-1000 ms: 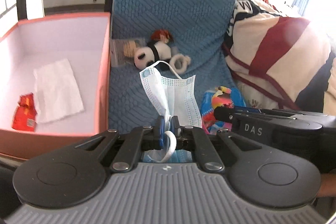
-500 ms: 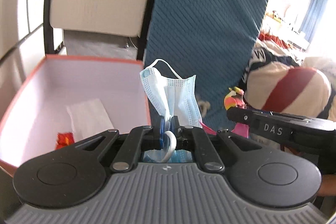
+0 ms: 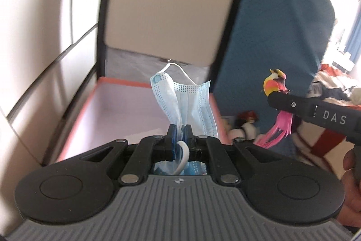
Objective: Organize soft objects
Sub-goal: 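Carry both held items over the pink box, then open both grippers to drop the mask and keychain into the box, then withdraw both tools from the pink box back toward the chair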
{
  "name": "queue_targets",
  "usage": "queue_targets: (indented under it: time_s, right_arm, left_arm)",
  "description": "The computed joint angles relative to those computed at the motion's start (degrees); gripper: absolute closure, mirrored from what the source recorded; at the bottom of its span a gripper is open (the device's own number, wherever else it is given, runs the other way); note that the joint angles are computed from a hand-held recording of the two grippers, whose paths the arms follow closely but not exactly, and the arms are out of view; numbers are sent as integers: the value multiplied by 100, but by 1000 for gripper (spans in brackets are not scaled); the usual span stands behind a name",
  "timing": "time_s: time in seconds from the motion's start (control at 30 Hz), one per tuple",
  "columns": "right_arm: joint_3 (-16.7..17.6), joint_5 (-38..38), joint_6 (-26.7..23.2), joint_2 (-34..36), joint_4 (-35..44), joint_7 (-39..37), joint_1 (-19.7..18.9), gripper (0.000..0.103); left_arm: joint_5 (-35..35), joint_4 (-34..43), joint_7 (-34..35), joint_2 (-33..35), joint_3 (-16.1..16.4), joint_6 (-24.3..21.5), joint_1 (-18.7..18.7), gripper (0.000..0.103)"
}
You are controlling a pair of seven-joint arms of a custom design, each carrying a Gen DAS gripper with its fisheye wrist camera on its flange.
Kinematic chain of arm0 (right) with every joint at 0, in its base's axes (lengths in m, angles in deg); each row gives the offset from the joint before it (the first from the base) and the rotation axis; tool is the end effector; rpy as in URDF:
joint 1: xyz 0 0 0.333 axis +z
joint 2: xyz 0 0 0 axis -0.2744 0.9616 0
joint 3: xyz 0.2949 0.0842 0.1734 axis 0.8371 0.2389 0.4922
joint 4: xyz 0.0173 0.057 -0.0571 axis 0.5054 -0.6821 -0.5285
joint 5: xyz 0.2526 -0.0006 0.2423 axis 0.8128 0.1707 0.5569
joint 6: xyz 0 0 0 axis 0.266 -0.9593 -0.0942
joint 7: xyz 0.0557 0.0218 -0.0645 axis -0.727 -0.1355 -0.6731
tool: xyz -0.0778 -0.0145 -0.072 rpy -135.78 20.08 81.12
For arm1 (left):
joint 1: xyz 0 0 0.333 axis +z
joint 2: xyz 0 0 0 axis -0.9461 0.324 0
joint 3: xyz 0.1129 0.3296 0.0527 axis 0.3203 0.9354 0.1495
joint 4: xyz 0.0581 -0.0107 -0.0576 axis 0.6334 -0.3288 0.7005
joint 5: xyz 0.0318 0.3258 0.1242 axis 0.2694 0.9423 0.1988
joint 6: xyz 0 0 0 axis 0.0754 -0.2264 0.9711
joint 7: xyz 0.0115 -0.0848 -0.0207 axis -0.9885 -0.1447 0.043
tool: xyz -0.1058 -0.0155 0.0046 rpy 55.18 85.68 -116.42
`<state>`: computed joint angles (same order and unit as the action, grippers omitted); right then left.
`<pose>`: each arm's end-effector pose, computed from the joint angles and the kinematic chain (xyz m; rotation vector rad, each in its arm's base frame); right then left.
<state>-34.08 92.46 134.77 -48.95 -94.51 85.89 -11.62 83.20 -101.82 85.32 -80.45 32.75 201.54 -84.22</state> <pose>0.6332 0.0743 0.6589 -1.7757 1.0165 -0.3807 0.5212 -0.2357 0.6839 -2.0241 1.1888 -0.8498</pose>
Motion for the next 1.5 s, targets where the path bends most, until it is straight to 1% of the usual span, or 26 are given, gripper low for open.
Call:
queue_targets:
  time_s: [0.07,0.2,0.3,0.37,0.43,0.53,0.67,0.77,0.8,0.87,0.9,0.93,0.97,1.03,1.13,1.23,1.3,1.4,1.5]
  right_arm:
    - [35,-233,-1,72,27,137,128,77]
    - [66,-868,-160,256,43,530,363,77]
    - [49,-1446,-323,439,63,861,534,77]
    - [18,-1829,-397,600,110,1146,651,77]
    - [1,-2105,-458,718,131,1392,730,77]
    - [-32,-2486,-682,917,251,1737,815,77]
    - [-3,-2676,-720,1002,234,1876,831,77]
    - [1,-2779,-688,1057,338,1876,844,76]
    - [16,-2753,-695,1067,370,1886,828,76]
    - [52,-2670,-801,1077,454,1904,777,74]
    - [63,-2632,-783,1027,397,1882,764,71]
    - [91,-2547,-770,985,356,1820,732,62]
    - [110,-2472,-766,955,334,1768,707,53]
    - [128,-2317,-754,913,303,1684,651,49]
    - [155,-2010,-813,782,247,1549,524,49]
    - [139,-1746,-746,610,132,1376,431,49]
    - [135,-1515,-700,466,26,1197,344,49]
    - [86,-1230,-480,222,-208,921,265,49]
    - [-12,-1085,-417,46,-335,850,187,49]
  left_arm:
    - [-188,-192,109,-98,65,57,81,95]
    - [-684,-590,326,-214,146,228,244,95]
    - [-1055,-754,529,-200,186,161,340,95]
    - [-1359,-908,659,-211,227,201,410,95]
    - [-1568,-1068,746,-243,244,218,459,95]
    - [-1836,-1334,860,-288,279,289,532,95]
    - [-2201,-1367,980,-208,327,136,626,95]
    - [-2317,-1415,927,-195,347,169,681,94]
    - [-2334,-1424,935,-197,348,201,693,94]
    - [-2325,-1411,935,-188,347,230,709,80]
    - [-2346,-1332,938,-148,343,156,713,62]
    - [-2355,-1286,889,-127,332,75,708,49]
    - [-2277,-1283,759,-146,317,55,698,47]
    - [-1992,-1215,550,-156,283,-33,669,47]
    - [-1638,-1067,420,-178,217,-191,590,47]
    - [-1274,-904,300,-190,131,-388,474,47]
    - [-1106,-844,232,-212,86,-376,399,47]
    - [-827,-716,74,-221,5,-446,277,47]
    - [-553,-539,-50,-198,-72,-540,146,47]
